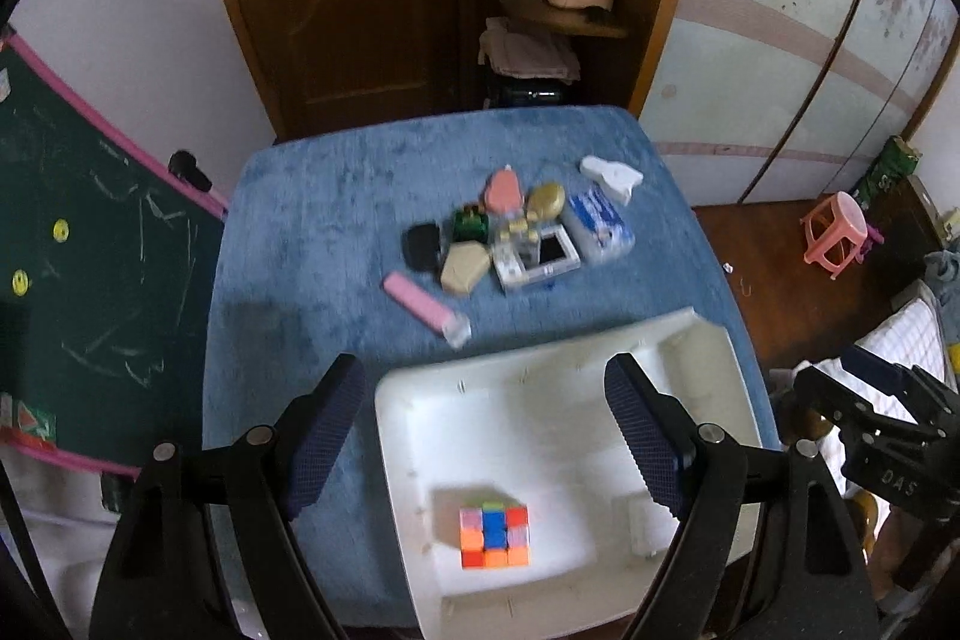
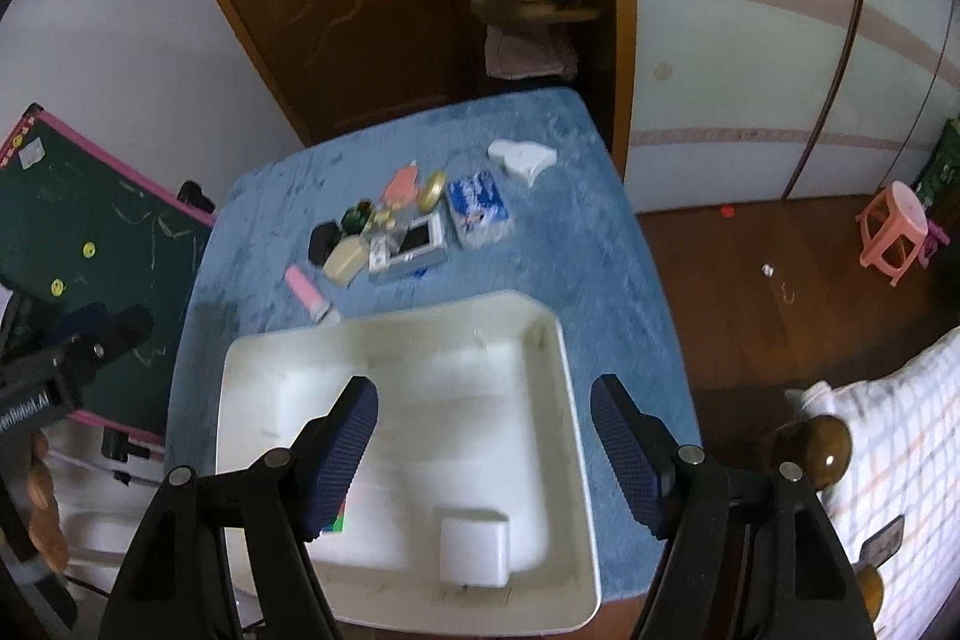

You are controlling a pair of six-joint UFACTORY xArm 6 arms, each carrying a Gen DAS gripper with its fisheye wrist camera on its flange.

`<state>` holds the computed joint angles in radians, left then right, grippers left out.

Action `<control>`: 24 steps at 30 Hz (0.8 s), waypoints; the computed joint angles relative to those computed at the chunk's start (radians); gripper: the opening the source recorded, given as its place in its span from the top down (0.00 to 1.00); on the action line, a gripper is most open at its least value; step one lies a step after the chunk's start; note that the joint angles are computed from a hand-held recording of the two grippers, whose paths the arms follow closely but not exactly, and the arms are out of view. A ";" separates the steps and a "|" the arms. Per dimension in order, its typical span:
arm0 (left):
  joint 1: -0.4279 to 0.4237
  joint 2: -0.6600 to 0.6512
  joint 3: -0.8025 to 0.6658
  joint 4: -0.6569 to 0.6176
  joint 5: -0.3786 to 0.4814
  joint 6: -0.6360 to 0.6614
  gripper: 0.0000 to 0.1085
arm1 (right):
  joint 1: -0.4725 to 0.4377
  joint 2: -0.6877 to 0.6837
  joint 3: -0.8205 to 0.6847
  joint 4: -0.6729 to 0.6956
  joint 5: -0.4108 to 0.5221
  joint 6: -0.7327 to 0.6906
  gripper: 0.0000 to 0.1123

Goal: Organize rigid objects
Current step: 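Move both tools back toward the remaining items on the table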

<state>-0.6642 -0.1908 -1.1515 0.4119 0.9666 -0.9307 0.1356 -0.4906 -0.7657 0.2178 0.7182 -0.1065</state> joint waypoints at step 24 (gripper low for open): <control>0.257 0.754 -0.730 -0.440 0.080 0.423 0.22 | -0.053 1.115 -1.228 0.037 0.302 -0.078 0.34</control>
